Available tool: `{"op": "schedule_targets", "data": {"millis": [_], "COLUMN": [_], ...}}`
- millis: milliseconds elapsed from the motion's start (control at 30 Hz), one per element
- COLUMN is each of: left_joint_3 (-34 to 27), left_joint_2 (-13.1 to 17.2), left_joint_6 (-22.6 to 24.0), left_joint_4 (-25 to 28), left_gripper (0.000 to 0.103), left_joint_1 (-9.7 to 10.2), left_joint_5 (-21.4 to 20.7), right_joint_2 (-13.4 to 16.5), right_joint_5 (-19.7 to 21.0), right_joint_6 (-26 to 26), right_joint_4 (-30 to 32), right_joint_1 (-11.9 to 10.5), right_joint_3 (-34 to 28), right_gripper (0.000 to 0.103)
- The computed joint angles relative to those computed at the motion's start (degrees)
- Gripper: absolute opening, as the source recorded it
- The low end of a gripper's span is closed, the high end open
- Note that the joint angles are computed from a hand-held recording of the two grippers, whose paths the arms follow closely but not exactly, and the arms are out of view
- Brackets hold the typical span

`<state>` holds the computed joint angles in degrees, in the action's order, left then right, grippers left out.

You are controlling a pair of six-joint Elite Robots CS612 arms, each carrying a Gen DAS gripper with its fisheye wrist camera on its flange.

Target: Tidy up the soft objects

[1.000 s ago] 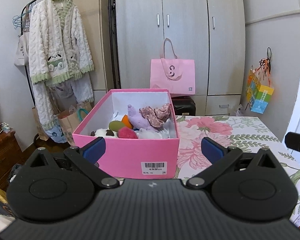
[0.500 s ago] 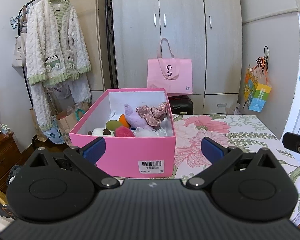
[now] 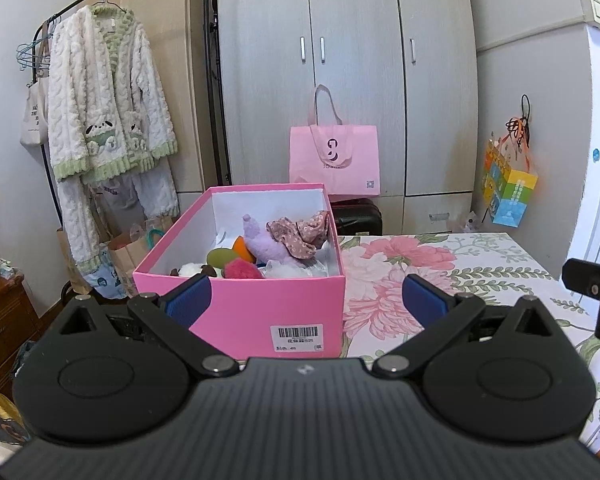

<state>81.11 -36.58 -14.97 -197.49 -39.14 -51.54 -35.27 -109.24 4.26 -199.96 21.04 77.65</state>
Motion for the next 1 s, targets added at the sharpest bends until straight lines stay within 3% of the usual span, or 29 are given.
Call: {"op": "schedule_targets", "data": {"millis": [1000], "left_joint_3": [1.1], "left_joint_2": [-1.0], "left_joint_6": [0.6], "left_joint_4": [-0.3], "left_gripper": [0.103], "left_joint_1": [-0.11], "left_joint_5": [-0.3], "right_joint_2": [0.5], "right_joint_5": [-0.8], "right_joint_6": [1.2], "right_joint_4": [0.5], "right_joint_1": [-0.1], "right_joint_3": [-0.6], "right_gripper": [0.103]}}
